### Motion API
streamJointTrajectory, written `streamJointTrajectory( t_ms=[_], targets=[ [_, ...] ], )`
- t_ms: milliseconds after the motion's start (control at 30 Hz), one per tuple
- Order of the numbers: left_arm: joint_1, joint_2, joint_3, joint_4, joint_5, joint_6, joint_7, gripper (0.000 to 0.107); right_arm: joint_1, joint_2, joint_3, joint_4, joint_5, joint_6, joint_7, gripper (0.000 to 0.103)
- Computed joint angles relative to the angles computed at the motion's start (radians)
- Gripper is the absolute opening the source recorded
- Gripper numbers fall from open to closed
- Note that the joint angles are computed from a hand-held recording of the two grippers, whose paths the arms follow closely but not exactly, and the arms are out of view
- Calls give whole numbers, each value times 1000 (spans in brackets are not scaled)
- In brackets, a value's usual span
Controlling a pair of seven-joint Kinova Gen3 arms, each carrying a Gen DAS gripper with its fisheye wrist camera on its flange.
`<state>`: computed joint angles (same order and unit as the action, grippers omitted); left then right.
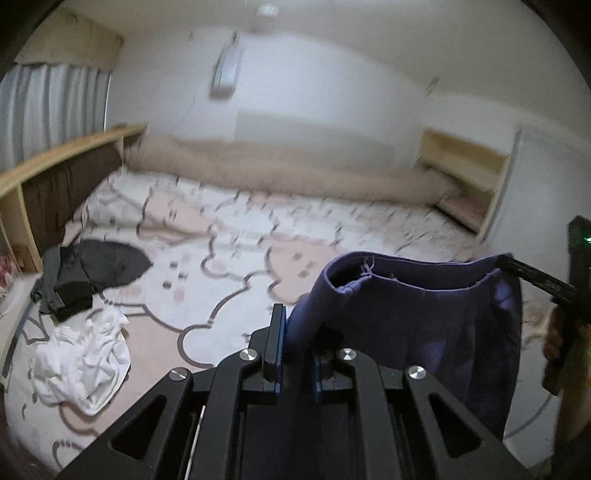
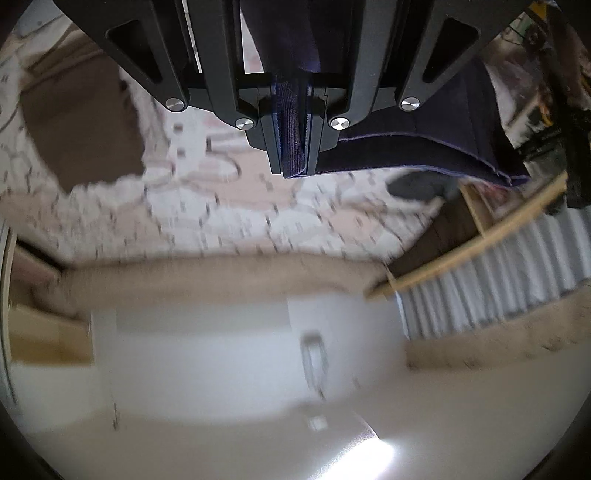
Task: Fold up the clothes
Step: 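Raise the skirt with both tools and shake it out, then lower it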
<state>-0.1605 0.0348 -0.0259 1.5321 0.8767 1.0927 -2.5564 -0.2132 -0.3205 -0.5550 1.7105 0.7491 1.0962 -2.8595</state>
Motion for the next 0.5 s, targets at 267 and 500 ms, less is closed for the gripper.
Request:
streamJointTrajectory(
  t_ms=[267,500],
  targets=[
    [292,371,-43,-277,-325,-140,316,13,2,310,239,5,-66,-148,66,10],
    [246,624,155,-601,-555,-66,543,13,11,502,391,-137,-155,-167,238,9]
  ],
)
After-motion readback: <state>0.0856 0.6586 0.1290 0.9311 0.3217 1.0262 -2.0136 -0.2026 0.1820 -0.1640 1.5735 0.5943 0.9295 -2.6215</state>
